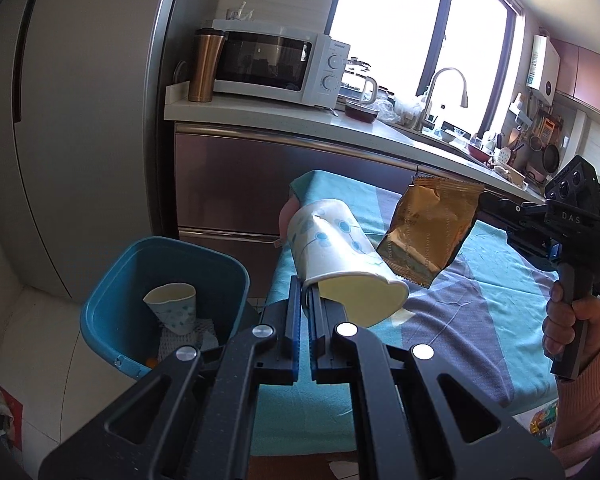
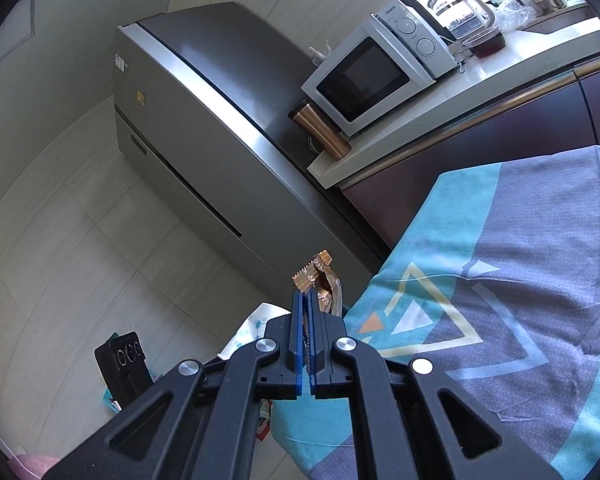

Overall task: Collect trash
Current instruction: 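Carry the cup and brown wrapper over the teal bin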

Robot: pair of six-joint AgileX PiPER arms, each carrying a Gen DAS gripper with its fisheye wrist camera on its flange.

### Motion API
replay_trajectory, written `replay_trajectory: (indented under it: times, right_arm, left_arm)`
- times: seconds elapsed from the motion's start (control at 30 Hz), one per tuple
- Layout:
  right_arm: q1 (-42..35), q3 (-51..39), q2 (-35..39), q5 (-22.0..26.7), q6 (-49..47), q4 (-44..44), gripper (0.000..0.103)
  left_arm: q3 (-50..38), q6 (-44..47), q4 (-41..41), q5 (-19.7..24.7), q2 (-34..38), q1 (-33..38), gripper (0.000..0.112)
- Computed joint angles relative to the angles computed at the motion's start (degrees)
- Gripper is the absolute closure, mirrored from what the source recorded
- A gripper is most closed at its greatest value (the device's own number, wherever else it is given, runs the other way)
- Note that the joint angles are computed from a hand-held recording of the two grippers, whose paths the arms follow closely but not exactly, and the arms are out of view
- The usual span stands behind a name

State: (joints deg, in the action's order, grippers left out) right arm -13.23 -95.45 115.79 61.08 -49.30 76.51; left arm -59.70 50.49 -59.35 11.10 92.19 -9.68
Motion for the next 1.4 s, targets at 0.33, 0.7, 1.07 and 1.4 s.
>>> replay_trajectory:
  times: [0.33, 0.7, 1.07, 1.4]
  right_arm:
    - [3.8, -5.0, 3.6, 0.4, 2.7, -0.7, 0.102]
    - [6.8, -8.4, 6.0, 1.0, 4.8, -0.9, 0.102]
    - [9.0, -11.9, 8.2, 1.4, 7.0, -1.8, 0.102]
    - [11.6, -16.3, 11.0, 1.5, 9.9, -3.3, 0.102]
  left_arm:
    - [2.3, 1.8, -1.3, -0.2, -1.7, 3.7, 0.109]
    - [3.1, -0.1, 0.6, -0.1, -2.1, 6.3, 0.109]
    - [3.6, 0.2, 0.1, -0.3, -1.9, 7.9, 0.109]
    - [4.0, 0.3, -0.2, -0.4, -1.7, 9.6, 0.109]
